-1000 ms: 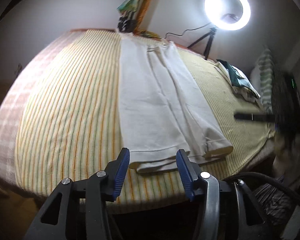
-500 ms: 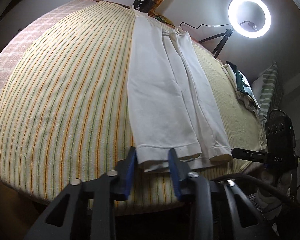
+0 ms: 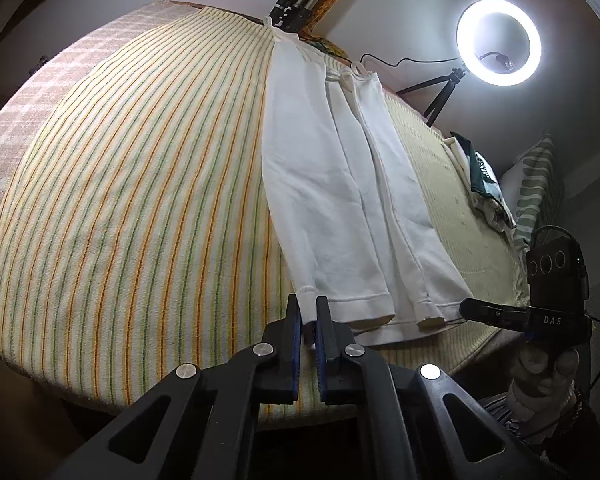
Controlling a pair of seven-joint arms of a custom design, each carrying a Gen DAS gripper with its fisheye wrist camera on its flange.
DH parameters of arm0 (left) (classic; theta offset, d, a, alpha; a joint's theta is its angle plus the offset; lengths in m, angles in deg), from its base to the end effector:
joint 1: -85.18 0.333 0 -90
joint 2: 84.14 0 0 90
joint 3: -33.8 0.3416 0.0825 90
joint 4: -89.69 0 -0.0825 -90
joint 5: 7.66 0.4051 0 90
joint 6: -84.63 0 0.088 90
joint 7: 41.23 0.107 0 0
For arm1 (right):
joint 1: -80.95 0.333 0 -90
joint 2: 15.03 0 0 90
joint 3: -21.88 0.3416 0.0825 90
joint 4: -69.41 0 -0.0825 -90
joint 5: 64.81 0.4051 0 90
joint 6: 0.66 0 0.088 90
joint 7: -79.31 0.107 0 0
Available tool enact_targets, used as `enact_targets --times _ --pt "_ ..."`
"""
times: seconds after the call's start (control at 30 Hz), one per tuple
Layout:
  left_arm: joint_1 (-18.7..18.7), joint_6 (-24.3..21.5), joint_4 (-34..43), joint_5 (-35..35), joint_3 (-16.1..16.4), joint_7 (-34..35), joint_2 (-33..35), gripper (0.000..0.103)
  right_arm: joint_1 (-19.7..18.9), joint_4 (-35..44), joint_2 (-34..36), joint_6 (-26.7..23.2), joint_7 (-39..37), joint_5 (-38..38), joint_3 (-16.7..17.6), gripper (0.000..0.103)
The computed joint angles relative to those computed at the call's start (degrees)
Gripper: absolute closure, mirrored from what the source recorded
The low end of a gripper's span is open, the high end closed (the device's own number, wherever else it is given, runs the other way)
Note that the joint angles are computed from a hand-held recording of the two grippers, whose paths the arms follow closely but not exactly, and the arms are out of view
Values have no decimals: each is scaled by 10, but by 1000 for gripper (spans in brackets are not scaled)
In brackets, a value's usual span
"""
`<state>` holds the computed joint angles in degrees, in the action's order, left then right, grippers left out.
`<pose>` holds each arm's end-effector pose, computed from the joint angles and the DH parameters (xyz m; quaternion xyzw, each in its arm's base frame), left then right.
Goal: Fold small clothes
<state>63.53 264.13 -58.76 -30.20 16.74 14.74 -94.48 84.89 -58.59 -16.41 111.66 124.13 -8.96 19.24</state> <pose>0.3975 -0.2780 0.4087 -0.7524 0.5576 -0.3506 0.0078 0.5232 0.0661 0.3988 -0.7286 0.5388 0.2612 0.3325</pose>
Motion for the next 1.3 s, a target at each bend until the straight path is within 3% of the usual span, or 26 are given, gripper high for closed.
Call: enact_targets --times 0.17,0.4,0.8,0.93,1.1,1.3 --pt "2 8 2 0 0 0 -13 101 -4 7 -1 -6 -11 27 -5 96" --pt "32 7 27 24 -11 -18 -11 101 -11 30 13 -6 0 63 -3 96" --pt "91 -17 117 115 -19 -71 47 101 -5 99 60 33 40 116 18 96" --pt "98 -29 156 170 -6 -111 83 101 -4 134 91 57 61 108 29 96" --pt "81 -46 197 226 32 -150 124 101 -12 182 139 75 87 95 44 96" --pt "71 -63 220 187 56 -124 157 101 -20 228 188 92 115 65 66 96"
